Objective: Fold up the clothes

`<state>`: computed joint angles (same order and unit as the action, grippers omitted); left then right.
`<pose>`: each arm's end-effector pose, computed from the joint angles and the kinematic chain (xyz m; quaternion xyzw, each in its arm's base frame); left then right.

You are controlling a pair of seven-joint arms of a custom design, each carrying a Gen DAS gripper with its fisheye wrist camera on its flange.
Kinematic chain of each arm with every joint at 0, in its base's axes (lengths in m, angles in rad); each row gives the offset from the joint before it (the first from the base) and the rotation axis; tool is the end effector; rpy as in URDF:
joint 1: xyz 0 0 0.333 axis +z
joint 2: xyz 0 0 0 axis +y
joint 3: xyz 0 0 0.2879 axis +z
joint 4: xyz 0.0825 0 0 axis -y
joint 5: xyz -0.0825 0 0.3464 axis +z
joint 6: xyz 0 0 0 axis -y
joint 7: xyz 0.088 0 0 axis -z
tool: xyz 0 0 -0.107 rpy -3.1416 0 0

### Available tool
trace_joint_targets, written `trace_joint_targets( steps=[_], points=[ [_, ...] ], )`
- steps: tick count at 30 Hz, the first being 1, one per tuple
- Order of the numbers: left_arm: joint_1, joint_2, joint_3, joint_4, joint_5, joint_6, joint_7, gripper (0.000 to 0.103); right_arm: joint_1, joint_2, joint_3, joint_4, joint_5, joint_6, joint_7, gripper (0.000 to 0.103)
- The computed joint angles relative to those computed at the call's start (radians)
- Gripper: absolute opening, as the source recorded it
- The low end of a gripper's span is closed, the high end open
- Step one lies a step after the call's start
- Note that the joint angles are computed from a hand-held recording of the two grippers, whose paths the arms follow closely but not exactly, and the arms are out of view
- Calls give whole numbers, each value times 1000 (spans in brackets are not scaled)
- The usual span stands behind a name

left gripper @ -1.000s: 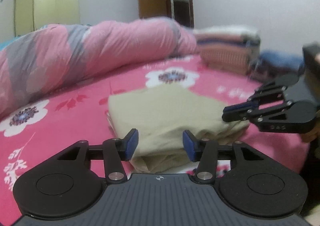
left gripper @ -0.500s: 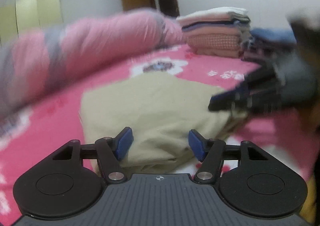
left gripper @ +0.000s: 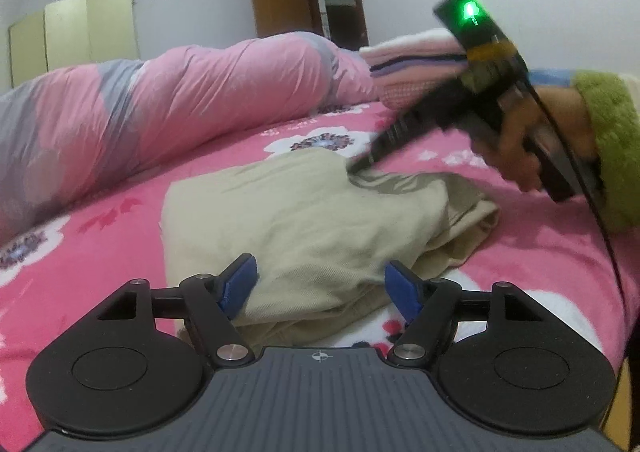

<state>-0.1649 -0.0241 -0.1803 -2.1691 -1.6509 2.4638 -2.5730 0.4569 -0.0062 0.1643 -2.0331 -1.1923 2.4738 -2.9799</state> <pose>0.4967 -0.1775 0.4284 -0.1455 0.8190 -0.5288 0.1686 0.4480 0.3240 0.4828 -0.5274 0.7051 -0.3342 0.3361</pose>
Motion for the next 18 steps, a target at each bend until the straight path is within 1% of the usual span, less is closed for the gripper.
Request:
trace_joint_targets(
  steps=[2,5,6,7,9,11,12,13,15,16,18],
  points=[
    [11,8,10,9,18,-45,-46,72,-17,5,-16,18,-56,24,49,13],
    [34,22,24,22,48,-123,-137,72,-49,95,-52,75,30,69,-23,12],
    [40,28,26,28,52,-143,-163,72,-63,134,-68,81,74,123,-70,11],
    [46,30,26,28,50,-154,-171,72,-51,138,-95,76,53,164,-55,11],
    [55,29,27,22,40,-176,-168,72,-64,127,-87,97,170,149,-179,12],
    [63,34,28,21,27,-198,-167,72,-47,122,-84,150,232,77,-255,13],
    [67,39,29,24,26,-209,-171,72,-40,123,-85,175,227,79,-281,13],
    [71,45,30,30,27,-221,-178,72,-38,136,-85,209,229,105,-321,13],
    [76,45,28,31,26,-228,-192,72,-34,206,-86,304,283,164,-429,14],
    [78,43,27,30,25,-230,-198,72,-32,256,-84,355,335,174,-501,14],
    [80,41,27,29,24,-233,-211,72,-28,382,-63,485,468,93,-675,24]
  ],
)
